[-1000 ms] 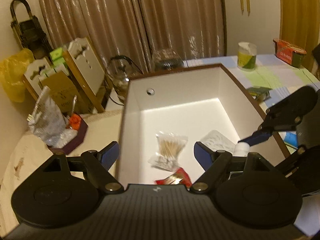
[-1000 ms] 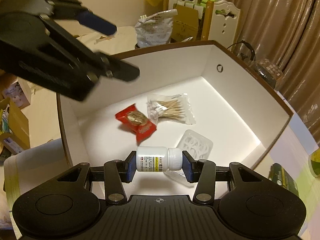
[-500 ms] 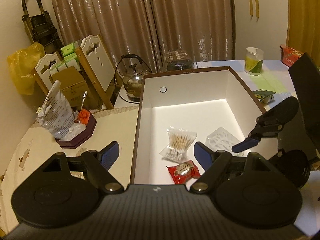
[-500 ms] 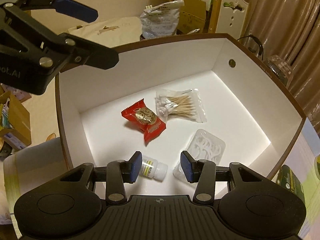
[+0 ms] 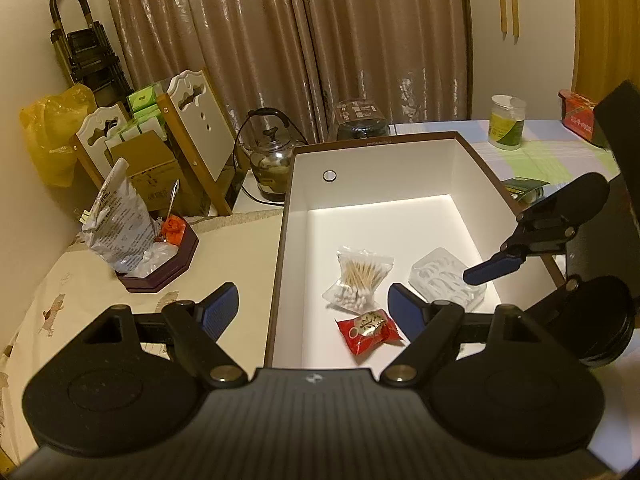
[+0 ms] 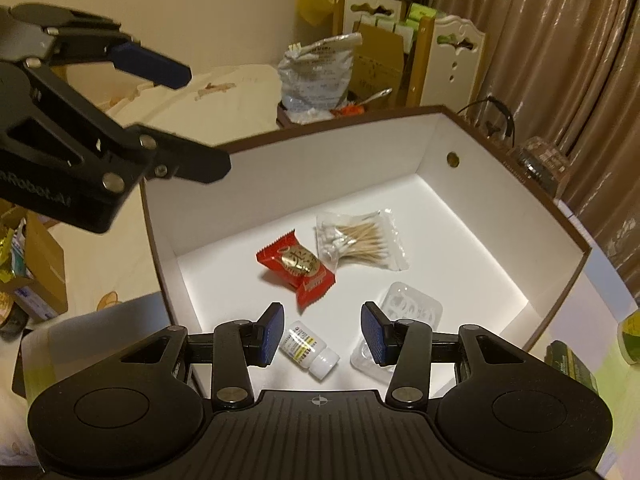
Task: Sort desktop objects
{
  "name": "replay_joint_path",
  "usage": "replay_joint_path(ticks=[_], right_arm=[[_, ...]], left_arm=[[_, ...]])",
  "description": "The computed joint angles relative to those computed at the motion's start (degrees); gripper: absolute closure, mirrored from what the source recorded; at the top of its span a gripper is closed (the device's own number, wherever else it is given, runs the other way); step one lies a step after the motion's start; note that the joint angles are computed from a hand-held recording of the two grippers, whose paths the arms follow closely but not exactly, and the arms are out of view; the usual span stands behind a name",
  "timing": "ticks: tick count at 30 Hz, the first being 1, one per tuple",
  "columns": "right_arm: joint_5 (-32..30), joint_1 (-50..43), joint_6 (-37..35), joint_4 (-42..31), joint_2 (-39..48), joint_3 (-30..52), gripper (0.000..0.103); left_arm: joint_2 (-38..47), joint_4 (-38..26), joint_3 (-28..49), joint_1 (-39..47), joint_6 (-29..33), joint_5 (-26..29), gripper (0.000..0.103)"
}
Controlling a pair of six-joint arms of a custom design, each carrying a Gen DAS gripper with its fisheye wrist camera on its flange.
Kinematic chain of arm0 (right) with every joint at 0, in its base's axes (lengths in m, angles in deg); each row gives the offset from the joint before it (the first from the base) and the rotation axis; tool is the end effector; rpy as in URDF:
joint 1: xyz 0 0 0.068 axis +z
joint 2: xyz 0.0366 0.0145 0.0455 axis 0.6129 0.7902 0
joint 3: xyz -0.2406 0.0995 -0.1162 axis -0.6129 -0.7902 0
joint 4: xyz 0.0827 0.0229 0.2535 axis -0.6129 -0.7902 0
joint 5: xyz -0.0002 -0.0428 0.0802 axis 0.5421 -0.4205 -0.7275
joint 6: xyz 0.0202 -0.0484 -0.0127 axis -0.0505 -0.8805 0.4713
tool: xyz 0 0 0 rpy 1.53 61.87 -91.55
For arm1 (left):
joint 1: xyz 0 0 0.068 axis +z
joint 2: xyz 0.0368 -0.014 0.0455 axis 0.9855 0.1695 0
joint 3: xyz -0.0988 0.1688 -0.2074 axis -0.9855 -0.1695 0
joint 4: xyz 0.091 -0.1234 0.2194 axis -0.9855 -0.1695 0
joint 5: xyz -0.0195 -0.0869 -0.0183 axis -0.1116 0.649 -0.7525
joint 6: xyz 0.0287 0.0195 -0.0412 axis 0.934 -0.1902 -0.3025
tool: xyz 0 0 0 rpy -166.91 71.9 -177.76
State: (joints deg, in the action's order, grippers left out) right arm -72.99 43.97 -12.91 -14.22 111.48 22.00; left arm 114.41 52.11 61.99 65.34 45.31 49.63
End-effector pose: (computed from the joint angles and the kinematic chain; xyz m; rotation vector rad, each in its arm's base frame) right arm 0.3066 0.0490 0.2486 -1.2416 2.1600 0.3202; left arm 0.2395 -0.0555 0.3191 0.2426 2.2644 0.1540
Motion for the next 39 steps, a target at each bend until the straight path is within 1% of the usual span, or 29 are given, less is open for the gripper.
replay_joint_path(ticks=[3, 7, 12, 13, 14, 15, 16, 18, 20, 23, 27, 32, 33, 34, 36, 39], right_arm=[[-1.8, -1.3, 0.9, 0.2, -2.9, -1.2, 0.057], [-6.6, -5.1, 3.0, -0.1, -8.0, -3.3, 0.057], [-13.6, -13.9, 3.6, -2.2, -15.3, -6.5, 0.056], [-15.0, -16.2, 3.6, -2.9, -16.6, -7.0, 0.053], [-16.5, -18.6, 3.7, -3.3, -17.8, -7.6, 0.024], [-18.3, -21.4, 4.4, -2.9, -19.3, -8.6, 0.005], [-20.0, -24.2, 4.5, -3.2, -20.4, -9.2, 0.005], [-22.4, -30.1, 2.2, -7.9, -20.6, -8.6, 0.005], [-22.7, -35.3, -0.6, -11.8, -20.4, -8.2, 0.005], [-22.0, -42.8, -5.0, -16.2, -19.6, -7.9, 0.005], [-21.4, -52.0, -11.3, -21.9, -18.7, -6.8, 0.005], [-22.5, -63.6, -20.5, -28.6, -17.2, -5.1, 0.005], [-22.6, -65.8, -22.2, -29.8, -16.7, -4.8, 0.005], [-22.5, -67.4, -23.4, -30.4, -16.7, -4.9, 0.005], [-22.3, -71.1, -26.4, -32.5, -16.9, -4.9, 0.005], [-22.1, -76.5, -31.0, -35.7, -16.8, -4.2, 0.005]], left_arm=[[-0.7, -0.4, -0.2, -0.6, -0.2, -0.5, 0.024], [-2.4, -1.0, -0.7, -1.5, -0.7, -1.0, 0.024], [-5.4, -2.4, -0.9, -3.5, -2.2, -2.3, 0.024], [-6.1, -2.8, -1.0, -4.1, -2.7, -2.6, 0.024], [-6.8, -3.1, -1.0, -5.0, -3.1, -3.1, 0.024], [-7.4, -3.4, -1.1, -5.9, -3.6, -3.7, 0.024], [-7.9, -3.6, -1.2, -7.2, -4.0, -4.7, 0.024], [-8.7, -3.8, -1.5, -10.3, -4.7, -7.4, 0.024], [-9.1, -4.1, -1.7, -13.6, -5.6, -9.4, 0.024], [-9.3, -4.6, -1.6, -18.4, -8.3, -10.7, 0.024], [-9.2, -4.9, -1.9, -25.4, -13.1, -11.9, 0.024], [-8.1, -5.0, -2.5, -34.4, -19.4, -13.1, 0.022], [-7.7, -4.9, -2.7, -36.0, -20.4, -13.0, 0.020], [-7.3, -4.7, -2.9, -37.5, -21.0, -13.0, 0.014], [-6.3, -4.0, -3.4, -40.5, -21.9, -13.8, 0.004], [-4.9, -2.6, -4.1, -44.0, -22.5, -14.0, 0.004]])
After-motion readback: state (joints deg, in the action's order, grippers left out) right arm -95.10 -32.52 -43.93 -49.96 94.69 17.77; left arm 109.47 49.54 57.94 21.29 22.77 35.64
